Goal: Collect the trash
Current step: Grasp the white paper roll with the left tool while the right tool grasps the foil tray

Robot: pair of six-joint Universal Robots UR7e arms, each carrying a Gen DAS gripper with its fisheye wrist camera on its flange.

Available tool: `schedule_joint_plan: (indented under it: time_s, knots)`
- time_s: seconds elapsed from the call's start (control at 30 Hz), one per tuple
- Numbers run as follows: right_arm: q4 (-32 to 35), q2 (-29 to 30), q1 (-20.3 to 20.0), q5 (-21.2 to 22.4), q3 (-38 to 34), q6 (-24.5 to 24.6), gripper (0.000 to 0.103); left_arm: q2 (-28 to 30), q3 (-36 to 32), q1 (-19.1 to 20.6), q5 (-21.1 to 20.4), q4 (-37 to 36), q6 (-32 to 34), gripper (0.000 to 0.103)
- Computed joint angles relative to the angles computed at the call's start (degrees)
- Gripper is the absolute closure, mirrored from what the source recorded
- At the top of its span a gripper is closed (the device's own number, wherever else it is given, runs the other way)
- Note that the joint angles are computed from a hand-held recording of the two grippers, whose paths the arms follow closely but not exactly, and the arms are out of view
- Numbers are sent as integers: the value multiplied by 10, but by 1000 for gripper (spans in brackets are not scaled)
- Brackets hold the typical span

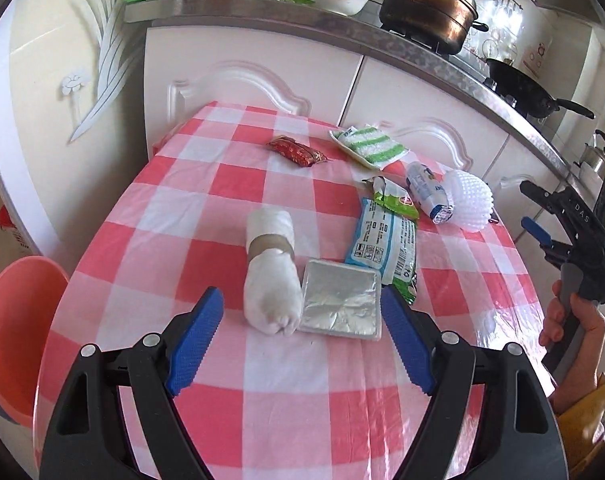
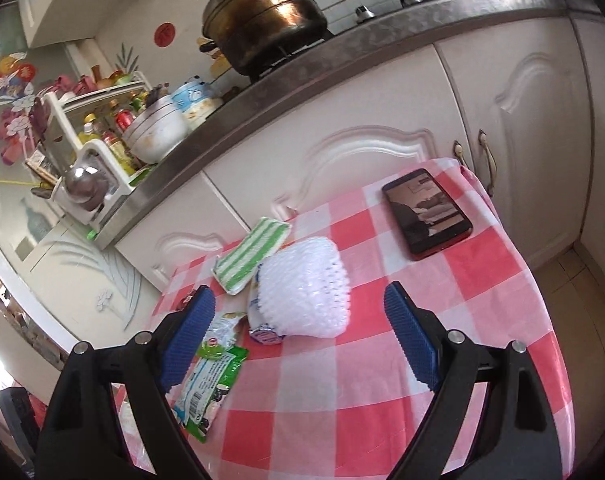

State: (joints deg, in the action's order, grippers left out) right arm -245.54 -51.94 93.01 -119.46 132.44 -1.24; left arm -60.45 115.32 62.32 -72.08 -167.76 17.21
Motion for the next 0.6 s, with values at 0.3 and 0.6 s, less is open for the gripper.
schedule_joint_plan:
  time_s: [0.3, 0.6]
  knots:
    - [41, -15, -43, 66, 13, 35, 16, 48, -30, -1, 37, -21, -1, 30]
    - [99, 21, -1, 105, -18, 24, 16, 67, -46, 5, 41, -18, -7, 53]
